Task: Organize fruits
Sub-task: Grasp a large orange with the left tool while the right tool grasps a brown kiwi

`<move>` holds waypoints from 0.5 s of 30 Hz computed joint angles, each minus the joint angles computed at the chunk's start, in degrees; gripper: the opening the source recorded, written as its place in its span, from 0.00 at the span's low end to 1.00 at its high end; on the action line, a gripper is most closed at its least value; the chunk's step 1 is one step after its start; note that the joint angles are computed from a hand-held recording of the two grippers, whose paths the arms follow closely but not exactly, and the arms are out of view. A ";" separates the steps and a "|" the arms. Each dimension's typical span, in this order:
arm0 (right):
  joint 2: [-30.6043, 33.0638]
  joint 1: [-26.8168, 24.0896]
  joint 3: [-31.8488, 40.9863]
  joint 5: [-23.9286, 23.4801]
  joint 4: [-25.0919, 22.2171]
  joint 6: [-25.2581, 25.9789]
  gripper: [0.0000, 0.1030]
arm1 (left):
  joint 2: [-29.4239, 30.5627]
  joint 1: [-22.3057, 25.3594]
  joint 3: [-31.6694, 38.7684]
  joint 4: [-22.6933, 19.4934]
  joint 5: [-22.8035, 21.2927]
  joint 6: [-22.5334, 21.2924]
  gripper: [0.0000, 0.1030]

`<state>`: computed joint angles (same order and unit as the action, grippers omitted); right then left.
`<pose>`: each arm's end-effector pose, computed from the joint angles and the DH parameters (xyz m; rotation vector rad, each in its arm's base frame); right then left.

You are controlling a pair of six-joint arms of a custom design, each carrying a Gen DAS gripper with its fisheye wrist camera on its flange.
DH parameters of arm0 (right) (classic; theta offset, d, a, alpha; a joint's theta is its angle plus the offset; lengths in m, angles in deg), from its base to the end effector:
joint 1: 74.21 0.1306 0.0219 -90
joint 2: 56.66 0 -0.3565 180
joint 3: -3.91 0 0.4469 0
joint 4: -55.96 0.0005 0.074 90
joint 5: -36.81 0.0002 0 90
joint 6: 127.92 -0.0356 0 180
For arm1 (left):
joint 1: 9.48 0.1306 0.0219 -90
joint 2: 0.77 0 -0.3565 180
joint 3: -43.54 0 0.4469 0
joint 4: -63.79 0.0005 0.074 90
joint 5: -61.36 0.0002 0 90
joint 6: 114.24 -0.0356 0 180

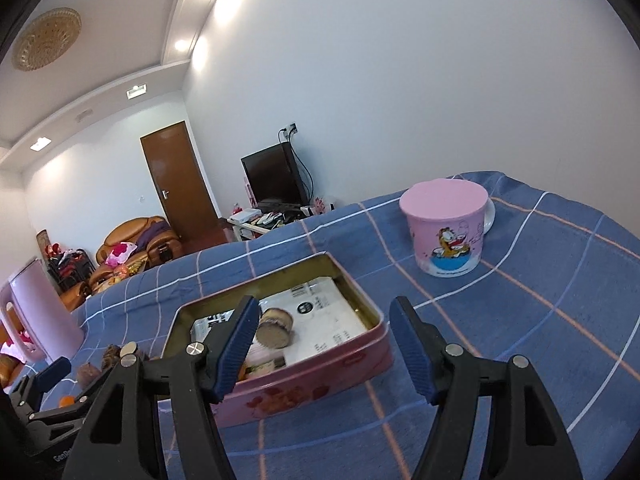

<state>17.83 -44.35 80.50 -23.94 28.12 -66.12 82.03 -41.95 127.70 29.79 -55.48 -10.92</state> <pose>0.4145 0.2173 0.4447 0.2893 1.9409 0.1483 0.4411 -0.2622 0.4377 0.0774 2.0715 0.0144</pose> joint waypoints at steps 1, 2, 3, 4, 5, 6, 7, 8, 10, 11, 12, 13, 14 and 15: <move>0.29 0.59 0.24 0.18 -0.16 -0.16 0.67 | -0.27 0.28 -0.22 -0.08 0.02 0.08 1.00; 0.59 0.85 0.44 0.08 -0.17 -0.25 0.67 | -0.63 0.58 -0.52 -0.12 0.04 0.11 1.00; 0.79 1.18 0.56 0.08 -0.15 -0.36 0.67 | -1.21 0.99 -1.07 0.00 0.00 -0.02 1.00; 1.21 1.82 0.88 0.16 -0.19 -0.45 0.67 | -1.56 1.23 -1.39 0.09 -0.07 -0.20 1.00; 1.46 2.23 1.06 0.34 -0.17 -0.38 0.67 | -1.89 1.47 -1.72 0.18 -0.13 -0.38 1.00; 1.93 2.86 1.43 0.59 -0.11 -0.15 0.67 | -2.20 1.80 -2.02 0.25 -0.08 -0.69 1.00; 2.18 3.25 1.61 0.75 -0.06 -0.07 0.67 | -2.58 2.21 -2.38 0.27 0.00 -1.02 1.00; 2.58 3.77 1.91 0.77 0.03 -0.09 0.67 | -2.91 2.56 -2.68 0.23 0.09 -1.19 1.00; 3.37 4.49 2.51 0.26 0.15 -0.19 0.67 | -3.50 3.56 -3.15 -0.02 0.83 -1.36 1.00; 3.92 4.98 2.95 0.09 0.18 -0.17 0.67 | -3.81 4.16 -3.41 -0.08 1.30 -1.33 1.00; 4.44 5.44 3.37 -0.12 0.26 -0.02 0.67 | -4.08 4.49 -3.64 -0.11 1.48 -1.30 1.00; 5.01 5.93 3.85 -0.32 0.28 0.23 0.67 | -4.43 5.02 -3.97 -0.14 1.70 -1.42 1.00; 5.58 6.19 4.41 -0.53 0.21 0.51 0.67 | -4.64 5.49 -4.13 -0.29 1.91 -1.60 1.00; 6.21 6.55 5.02 -0.77 0.12 0.89 0.67 | -4.79 6.01 -4.23 -0.52 2.27 -1.84 1.00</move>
